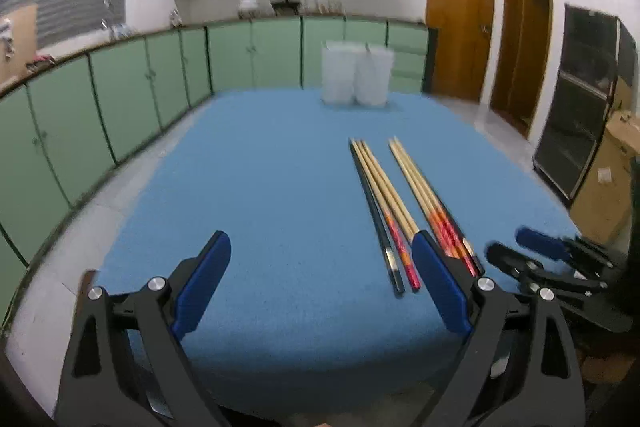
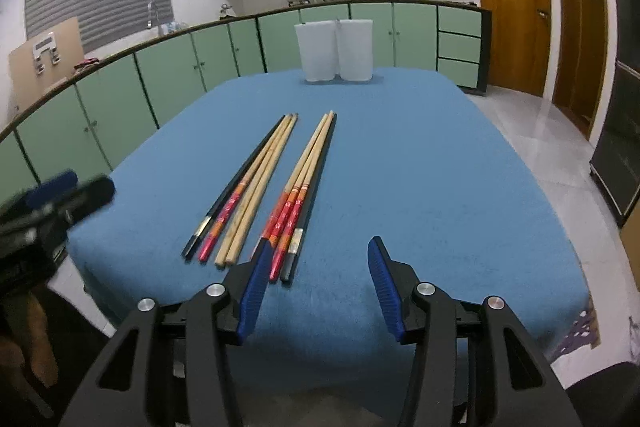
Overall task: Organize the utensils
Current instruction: 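Return both tools to the chopsticks and separate out the black chopsticks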
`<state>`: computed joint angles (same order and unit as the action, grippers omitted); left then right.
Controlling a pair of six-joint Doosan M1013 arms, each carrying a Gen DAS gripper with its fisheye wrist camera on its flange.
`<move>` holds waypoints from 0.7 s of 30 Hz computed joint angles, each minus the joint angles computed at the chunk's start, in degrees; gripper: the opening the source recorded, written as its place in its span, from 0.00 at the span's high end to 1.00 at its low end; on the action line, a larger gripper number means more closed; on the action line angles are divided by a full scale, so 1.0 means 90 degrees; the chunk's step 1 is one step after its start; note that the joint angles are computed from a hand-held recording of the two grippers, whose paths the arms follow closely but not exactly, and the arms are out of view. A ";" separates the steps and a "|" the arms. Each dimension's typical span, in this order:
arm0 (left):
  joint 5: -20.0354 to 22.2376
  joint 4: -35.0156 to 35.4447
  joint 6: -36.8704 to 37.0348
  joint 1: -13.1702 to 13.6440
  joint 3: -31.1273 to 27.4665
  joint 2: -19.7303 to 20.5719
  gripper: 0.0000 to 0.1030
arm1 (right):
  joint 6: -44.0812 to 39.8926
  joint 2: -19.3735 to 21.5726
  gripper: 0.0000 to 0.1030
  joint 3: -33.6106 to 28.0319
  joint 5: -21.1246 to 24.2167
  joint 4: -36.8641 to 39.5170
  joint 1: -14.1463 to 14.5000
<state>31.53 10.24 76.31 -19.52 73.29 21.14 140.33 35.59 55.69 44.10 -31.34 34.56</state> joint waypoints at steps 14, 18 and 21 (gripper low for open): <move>0.0519 0.0353 0.0011 -0.0119 -0.0171 0.0323 0.14 | 0.0376 -0.0344 0.49 0.0597 -0.0116 -0.0134 -0.0266; 0.0490 0.0403 0.0035 -0.0136 -0.0097 0.0307 0.14 | 0.0323 -0.0436 0.49 0.0705 -0.0148 -0.0159 -0.0308; 0.0497 0.0380 0.0116 -0.0160 -0.0070 0.0297 0.13 | -0.0041 -0.0456 0.48 0.0742 -0.0211 0.0045 -0.0305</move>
<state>36.00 13.65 77.36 -20.95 72.67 23.82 139.96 31.49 62.36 42.21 -30.94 31.82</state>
